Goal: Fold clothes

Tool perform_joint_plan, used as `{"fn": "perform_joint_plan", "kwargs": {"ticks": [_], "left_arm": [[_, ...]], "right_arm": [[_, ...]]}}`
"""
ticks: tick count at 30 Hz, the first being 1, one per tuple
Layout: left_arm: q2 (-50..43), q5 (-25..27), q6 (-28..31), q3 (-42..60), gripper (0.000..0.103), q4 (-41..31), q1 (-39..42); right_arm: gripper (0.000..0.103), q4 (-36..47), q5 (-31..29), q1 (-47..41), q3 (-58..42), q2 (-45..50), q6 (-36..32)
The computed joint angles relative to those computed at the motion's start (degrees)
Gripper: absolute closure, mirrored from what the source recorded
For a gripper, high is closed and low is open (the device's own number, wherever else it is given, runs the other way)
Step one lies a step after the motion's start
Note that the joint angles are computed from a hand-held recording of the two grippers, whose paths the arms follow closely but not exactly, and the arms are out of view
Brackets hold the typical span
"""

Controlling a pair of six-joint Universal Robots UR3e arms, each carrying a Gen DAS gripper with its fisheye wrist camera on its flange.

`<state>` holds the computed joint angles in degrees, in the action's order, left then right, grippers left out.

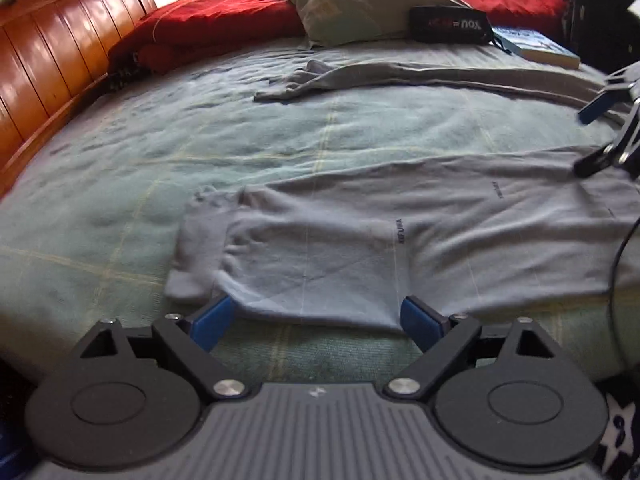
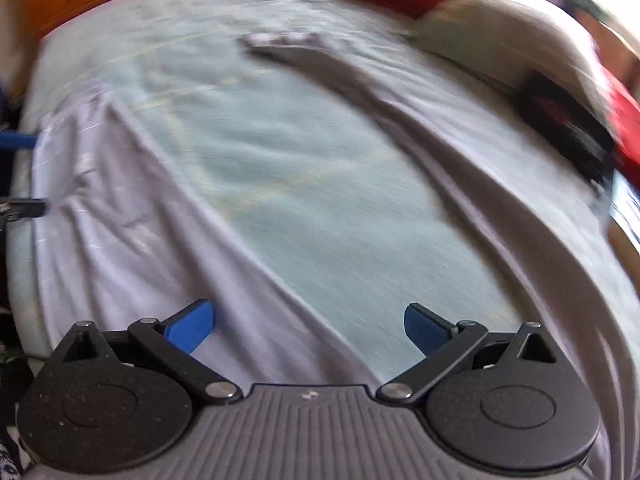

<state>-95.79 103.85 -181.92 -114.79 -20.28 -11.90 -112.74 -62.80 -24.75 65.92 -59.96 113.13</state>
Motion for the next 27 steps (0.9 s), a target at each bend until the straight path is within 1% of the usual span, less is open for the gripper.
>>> {"fn": "perform_joint_plan", "kwargs": {"ticks": [1,3,5,7,9,10,11,13,14,15,17,19,20,23,25,27], "left_arm": [[-0.3,0.5,-0.1,1.4,0.012,-0.1,-1.0],[-2.6,-0.2,-1.0,4.7,0.012,1.2,-3.3],[-6.5,-0.2,-2.2,8.8,0.011,2.6,-6.1],[-11.9,0.4,-3.4,14.0,0.011,3.4,-9.1],[-16.6,2.2,-4.9,18.7,0.011,1.0,-11.9],[-18.3,3.4,-5.2,19.9,0.011,0.2,-13.4],[-19.3,5.3,-5.7,19.4,0.011,1.3,-14.8],[-17.5,6.4,-9.5,14.7,0.011,4.3,-15.7],[-15.7,5.1,-11.3,12.3,0.010,4.3,-15.2],[-14.6,5.1,-11.6,12.1,0.009,3.2,-15.3],[-12.6,5.2,-12.1,12.0,0.009,0.8,-15.7],[-10.6,5.4,-12.5,12.0,0.010,-1.7,-16.0],[-11.5,6.3,-12.2,14.4,0.010,-2.2,-16.8],[-17.8,9.4,-9.4,24.6,0.009,-3.6,-20.1],[-24.0,10.5,-7.1,31.5,0.009,-3.5,-22.0],[-28.9,12.8,-8.8,37.8,0.009,-8.2,-23.7]], "right_arm": [[0.000,1.6,0.5,-1.6,-0.7,-0.3,0.2],[0.000,5.0,2.4,-4.7,0.0,-2.1,-0.4],[0.000,4.6,4.2,-7.7,5.4,-6.1,-1.5],[0.000,1.4,5.7,-10.8,13.2,-11.1,-3.0],[0.000,-2.0,6.4,-13.6,19.8,-14.9,-4.1],[0.000,-3.5,6.6,-15.1,22.7,-16.5,-4.6],[0.000,-5.8,6.7,-16.6,25.7,-17.7,-4.6],[0.000,-7.9,5.7,-19.2,29.2,-18.2,-4.3],[0.000,-8.6,5.1,-20.5,30.4,-18.1,-4.1],[0.000,-9.3,4.4,-21.8,31.6,-17.9,-3.9],[0.000,-10.4,8.1,-25.7,36.0,-19.8,-6.6],[0.000,-10.8,9.6,-27.8,38.9,-22.6,-9.2],[0.000,-10.3,10.5,-29.0,39.8,-24.0,-10.5],[0.000,-8.7,16.2,-34.4,41.7,-27.7,-14.3],[0.000,-11.5,14.8,-35.4,40.9,-25.1,-10.5],[0.000,-14.2,12.1,-35.6,39.3,-21.5,-6.0]]}}
